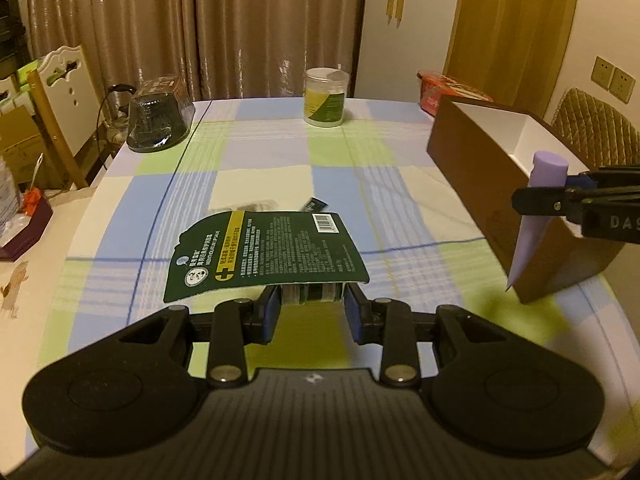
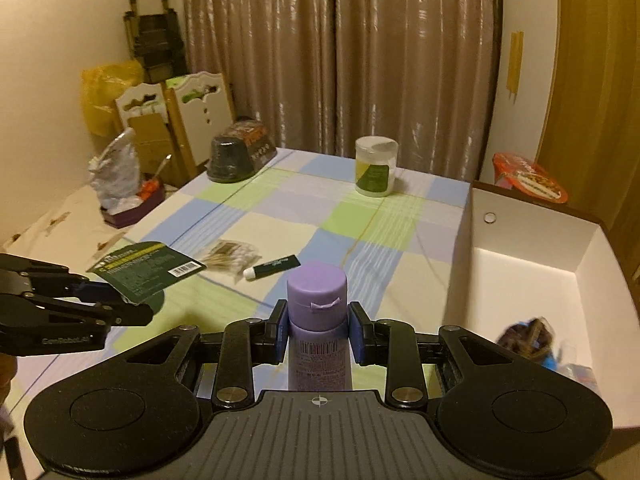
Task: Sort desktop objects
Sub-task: 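Lift the green packet and lavender tube and carry them to the box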
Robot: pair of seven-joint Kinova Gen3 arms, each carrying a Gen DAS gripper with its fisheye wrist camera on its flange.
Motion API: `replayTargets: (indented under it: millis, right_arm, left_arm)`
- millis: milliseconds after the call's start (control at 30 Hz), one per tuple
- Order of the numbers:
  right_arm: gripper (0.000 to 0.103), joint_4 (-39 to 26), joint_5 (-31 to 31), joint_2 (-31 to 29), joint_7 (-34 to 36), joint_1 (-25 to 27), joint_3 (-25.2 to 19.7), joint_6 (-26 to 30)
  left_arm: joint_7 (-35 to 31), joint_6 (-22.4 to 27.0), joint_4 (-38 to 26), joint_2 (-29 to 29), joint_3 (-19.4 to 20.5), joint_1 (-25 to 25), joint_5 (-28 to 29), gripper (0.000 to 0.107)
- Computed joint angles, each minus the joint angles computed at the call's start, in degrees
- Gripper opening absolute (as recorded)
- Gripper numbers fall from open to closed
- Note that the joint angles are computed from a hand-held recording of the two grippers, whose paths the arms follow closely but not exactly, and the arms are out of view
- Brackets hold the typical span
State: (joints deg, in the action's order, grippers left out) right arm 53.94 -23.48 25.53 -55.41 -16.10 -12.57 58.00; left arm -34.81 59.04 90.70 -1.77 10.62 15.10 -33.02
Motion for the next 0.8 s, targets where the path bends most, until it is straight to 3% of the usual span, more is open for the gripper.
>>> replayTargets:
  millis: [200, 500, 800]
  right_arm:
    - [0.029, 4.1, -2.7, -4.0, 2.4, 5.0, 0.7, 0.6]
    - [0.029, 12.4, 0.2, -11.2, -2.9, 6.3, 4.1, -3.2]
    - [0.029, 18.3, 1.8, -17.0, -6.4, 6.6, 5.9, -5.5]
  left_arm:
    - [3.6, 4.7, -3.8, 1.9, 3.0, 4.7, -2.4, 0.029]
    - [-0.4, 2.8, -6.6, 3.1, 3.1, 9.6, -0.1, 0.029]
    - [-2.9, -0.3, -6.1, 2.5, 3.6, 11.4, 2.3, 0.029]
